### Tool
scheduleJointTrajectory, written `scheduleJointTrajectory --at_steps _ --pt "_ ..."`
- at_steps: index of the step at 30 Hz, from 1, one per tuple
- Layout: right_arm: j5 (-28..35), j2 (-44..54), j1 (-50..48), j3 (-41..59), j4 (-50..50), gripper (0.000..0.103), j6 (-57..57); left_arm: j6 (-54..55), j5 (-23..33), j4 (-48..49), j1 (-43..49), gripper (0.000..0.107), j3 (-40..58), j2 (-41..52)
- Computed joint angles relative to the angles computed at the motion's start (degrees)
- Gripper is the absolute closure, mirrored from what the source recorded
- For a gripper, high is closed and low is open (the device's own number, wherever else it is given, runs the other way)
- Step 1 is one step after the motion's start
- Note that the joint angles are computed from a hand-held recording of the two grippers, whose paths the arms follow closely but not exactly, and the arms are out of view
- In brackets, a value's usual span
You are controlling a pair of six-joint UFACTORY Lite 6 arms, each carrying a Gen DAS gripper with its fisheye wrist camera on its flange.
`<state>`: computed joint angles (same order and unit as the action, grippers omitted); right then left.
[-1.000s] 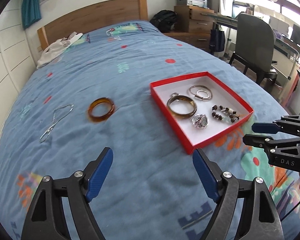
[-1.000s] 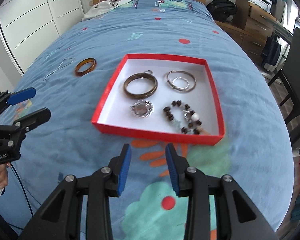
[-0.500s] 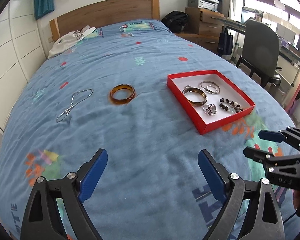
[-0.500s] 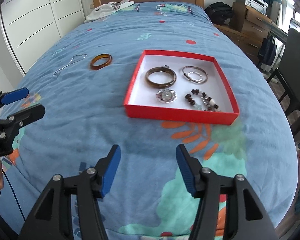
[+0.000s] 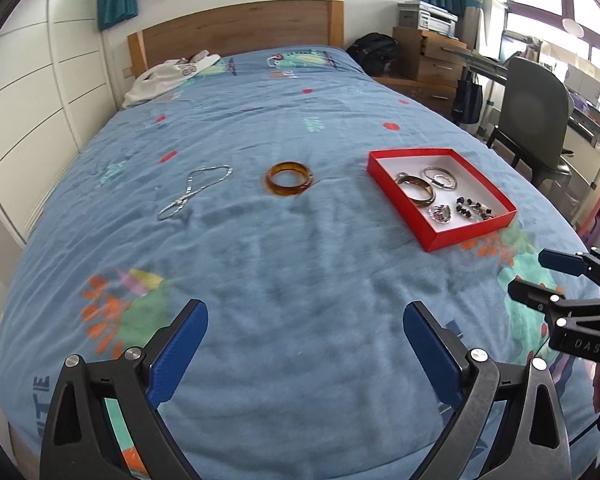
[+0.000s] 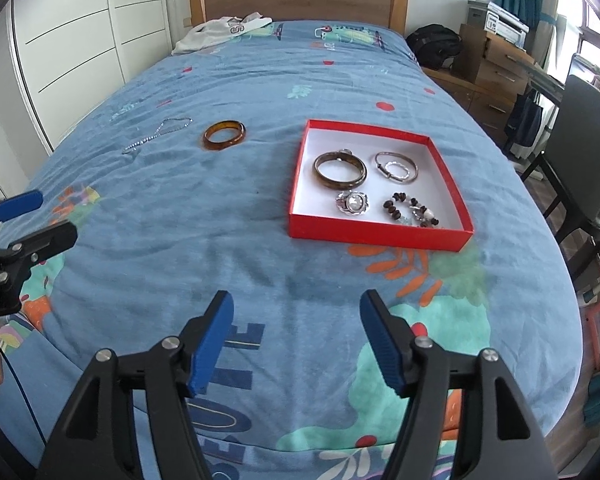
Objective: Organize jewelry
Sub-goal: 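Move both open tools back over the bed toward the amber bangle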
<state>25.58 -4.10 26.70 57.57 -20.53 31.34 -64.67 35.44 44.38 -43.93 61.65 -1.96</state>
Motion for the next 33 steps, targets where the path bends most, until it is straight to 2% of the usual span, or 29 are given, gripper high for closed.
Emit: scheduleJointTrajectory --at_steps 8,15,23,26,31,33 --pt "3.3 -1.28 5.41 1.63 -6.22 0.038 8.36 -3.05 3.64 1.38 -1.03 0.009 -6.43 -8.84" --pt "4.78 -0.66 9.87 3.15 -9.32 0.038 13.07 -4.1 9.7 2.96 -3.71 0.009 -8.77 -13.92" --pt "5.13 1.09 10.04 3.4 -9.37 0.038 12.83 0.39 3.98 -5.44 -2.81 0.009 -11.42 -14.7" --pt "4.5 1.89 8.28 3.15 -8.8 0.038 12.24 4.03 -0.41 -10.05 -0.86 0.009 -12.03 -13.19" --pt "2.53 5.1 4.41 3.74 -6.78 0.037 9.65 15.02 -9.25 -22.63 4.72 0.009 -12.35 -8.72" --pt "2.11 6.93 3.12 4.59 -5.64 0.037 8.11 20.04 -10.8 -28.21 6.25 0.009 -11.65 -6.09"
